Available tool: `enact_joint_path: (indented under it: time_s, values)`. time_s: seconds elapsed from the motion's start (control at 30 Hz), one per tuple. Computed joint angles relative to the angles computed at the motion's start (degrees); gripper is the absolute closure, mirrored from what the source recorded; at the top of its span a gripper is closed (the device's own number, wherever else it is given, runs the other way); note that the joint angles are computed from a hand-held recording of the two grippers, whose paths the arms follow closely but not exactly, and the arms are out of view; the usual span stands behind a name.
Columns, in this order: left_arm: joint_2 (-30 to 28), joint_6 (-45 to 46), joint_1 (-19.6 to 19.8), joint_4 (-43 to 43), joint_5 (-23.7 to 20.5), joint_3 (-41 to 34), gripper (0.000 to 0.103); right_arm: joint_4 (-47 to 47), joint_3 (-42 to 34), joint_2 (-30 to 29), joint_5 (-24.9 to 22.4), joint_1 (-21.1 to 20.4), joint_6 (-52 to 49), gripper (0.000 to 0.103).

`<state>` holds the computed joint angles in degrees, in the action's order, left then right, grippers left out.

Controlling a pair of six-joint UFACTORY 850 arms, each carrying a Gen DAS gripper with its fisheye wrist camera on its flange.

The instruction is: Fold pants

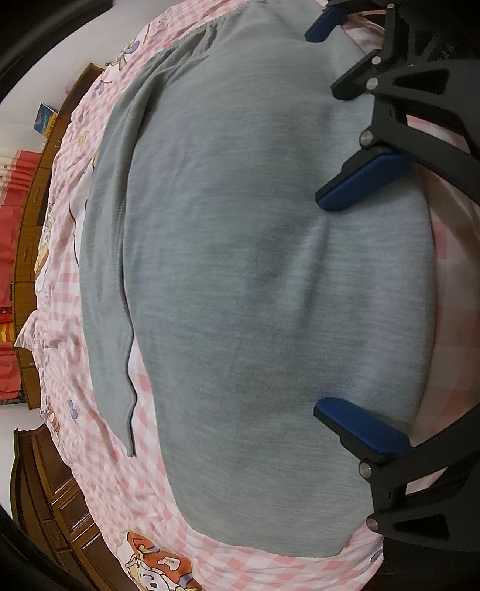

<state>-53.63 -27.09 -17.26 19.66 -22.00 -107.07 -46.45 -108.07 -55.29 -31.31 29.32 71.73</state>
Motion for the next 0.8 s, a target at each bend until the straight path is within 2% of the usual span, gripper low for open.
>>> enact_joint_path:
  time_s: [0.5,0.8]
  values:
    - [0.01,0.8,0.03,-0.73,-0.01,-0.08,0.0,1.14,-0.93,-0.51,-0.6,-0.2,-1.31,0.0]
    - [0.48,-3.98,-0.13,4.39,1.64,1.23,0.0,0.24,-1.36,-0.85,-1.53,0.05,-0.65,0.0]
